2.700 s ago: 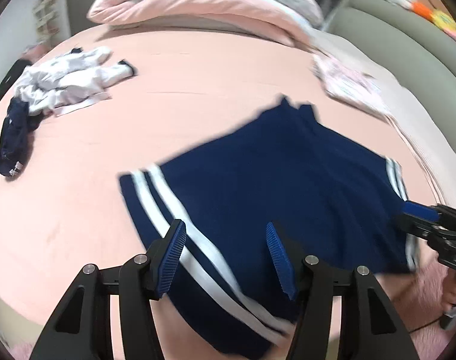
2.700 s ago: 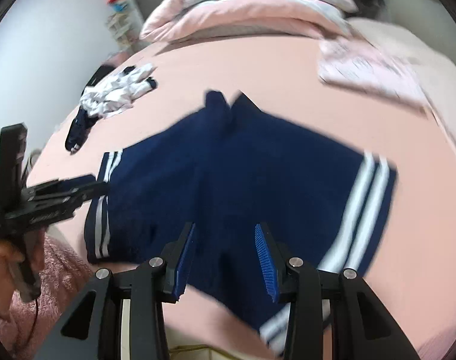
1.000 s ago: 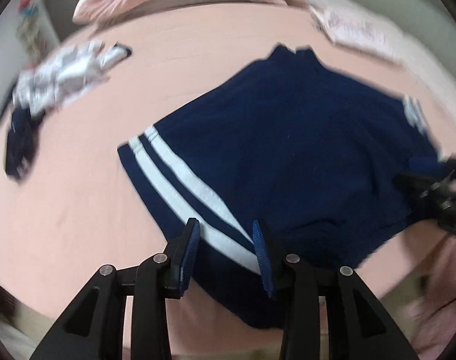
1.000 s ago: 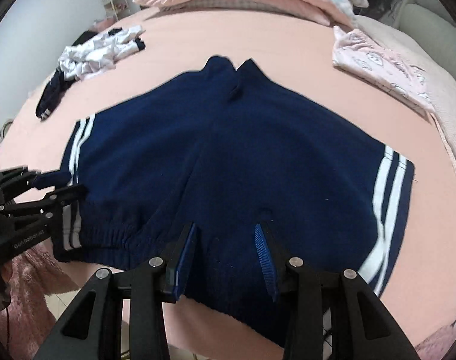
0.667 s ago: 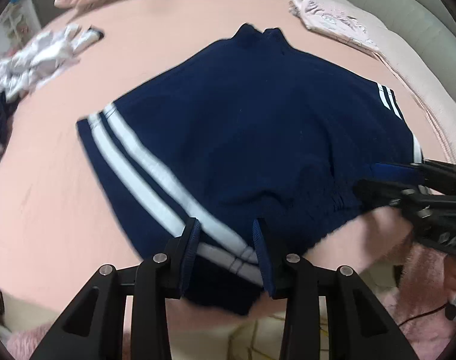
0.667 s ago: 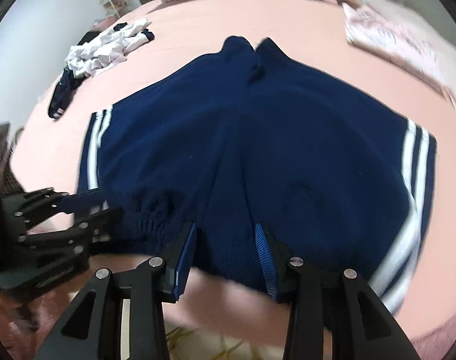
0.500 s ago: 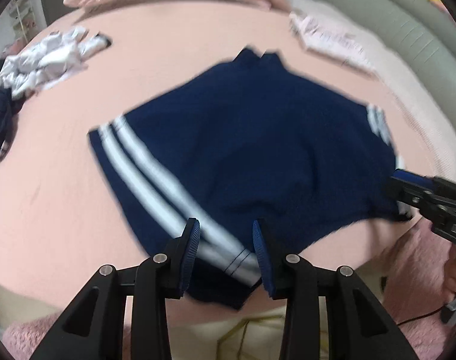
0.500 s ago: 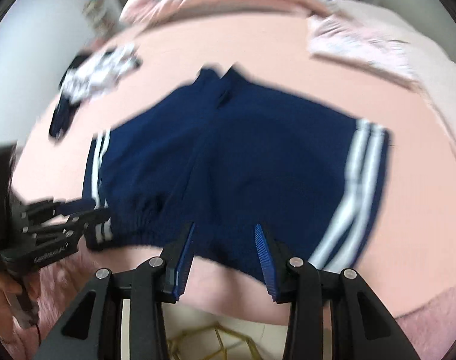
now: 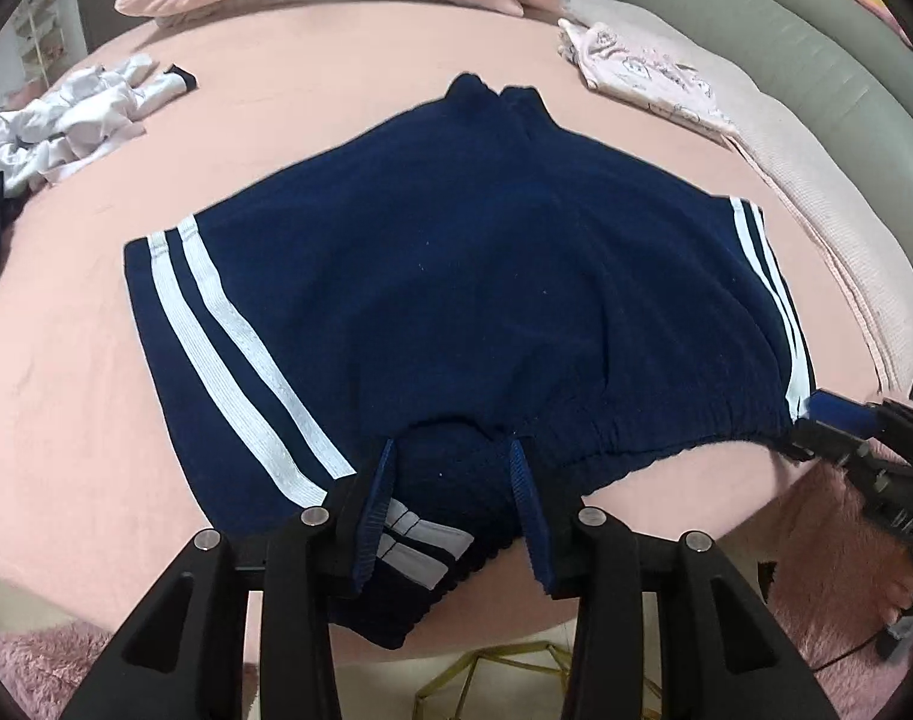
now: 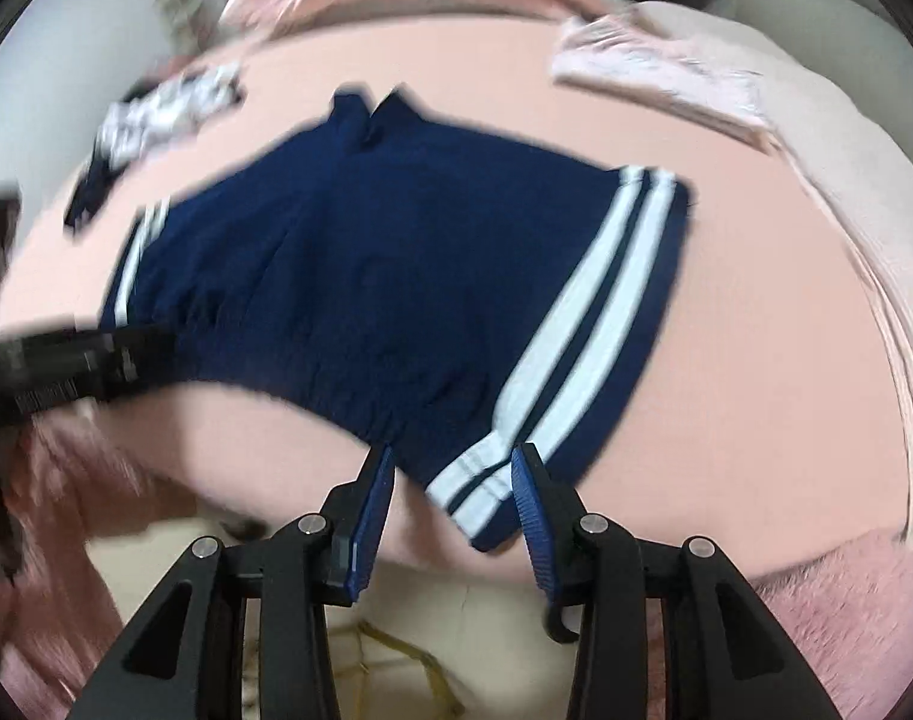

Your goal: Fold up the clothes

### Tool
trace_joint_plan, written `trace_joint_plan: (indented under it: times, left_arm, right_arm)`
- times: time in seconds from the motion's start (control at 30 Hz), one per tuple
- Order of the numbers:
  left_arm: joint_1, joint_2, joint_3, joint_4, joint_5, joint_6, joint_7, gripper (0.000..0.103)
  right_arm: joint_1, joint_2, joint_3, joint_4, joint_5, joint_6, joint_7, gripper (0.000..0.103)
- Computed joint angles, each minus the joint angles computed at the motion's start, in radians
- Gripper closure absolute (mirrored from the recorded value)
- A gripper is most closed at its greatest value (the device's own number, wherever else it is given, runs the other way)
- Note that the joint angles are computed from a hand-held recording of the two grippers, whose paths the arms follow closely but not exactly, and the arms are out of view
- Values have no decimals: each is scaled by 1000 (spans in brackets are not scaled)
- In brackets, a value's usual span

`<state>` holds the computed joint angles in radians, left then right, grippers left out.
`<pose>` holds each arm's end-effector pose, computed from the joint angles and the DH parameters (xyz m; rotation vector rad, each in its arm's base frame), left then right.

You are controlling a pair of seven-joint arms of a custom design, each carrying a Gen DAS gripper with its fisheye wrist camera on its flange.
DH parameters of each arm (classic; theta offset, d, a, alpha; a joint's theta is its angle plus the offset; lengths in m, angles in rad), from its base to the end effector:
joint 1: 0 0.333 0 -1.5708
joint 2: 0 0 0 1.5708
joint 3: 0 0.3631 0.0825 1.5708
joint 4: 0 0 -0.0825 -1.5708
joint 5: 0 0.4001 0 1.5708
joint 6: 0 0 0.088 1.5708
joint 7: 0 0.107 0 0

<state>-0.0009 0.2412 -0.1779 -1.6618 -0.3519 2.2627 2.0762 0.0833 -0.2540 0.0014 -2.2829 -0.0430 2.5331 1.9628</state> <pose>0.6813 -0.1195 0.5485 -1.5189 2.5453 -0.7440 0.5108 0.0439 0.5510 -1.6261 2.1557 -0.4010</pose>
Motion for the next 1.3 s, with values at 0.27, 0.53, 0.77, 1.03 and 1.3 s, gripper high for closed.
trace_joint_plan:
  times: [0.27,0.53,0.77,1.03,1.3]
  left_arm:
    - [17,0,6,3,-67,27,6,67]
    - [58,3,-12,2,-218,-16,37,67]
    - [58,-7,-18,-22,-286,-15,86,67]
    - [77,0,-5,12,-359,-58,117,67]
    - [114,36,-7,53,-407,-158,114,67]
  right_arm:
    - [26,-53,-108,-86,274,62,-38,63]
    - [51,-32,-116,-108,539,96,-141,63]
    - [56,91,-120,80,608,62,-296,92]
    - [62,291,-27,386,644,-70,-487,92]
    - [36,374,32,450,630,-199,-456,87]
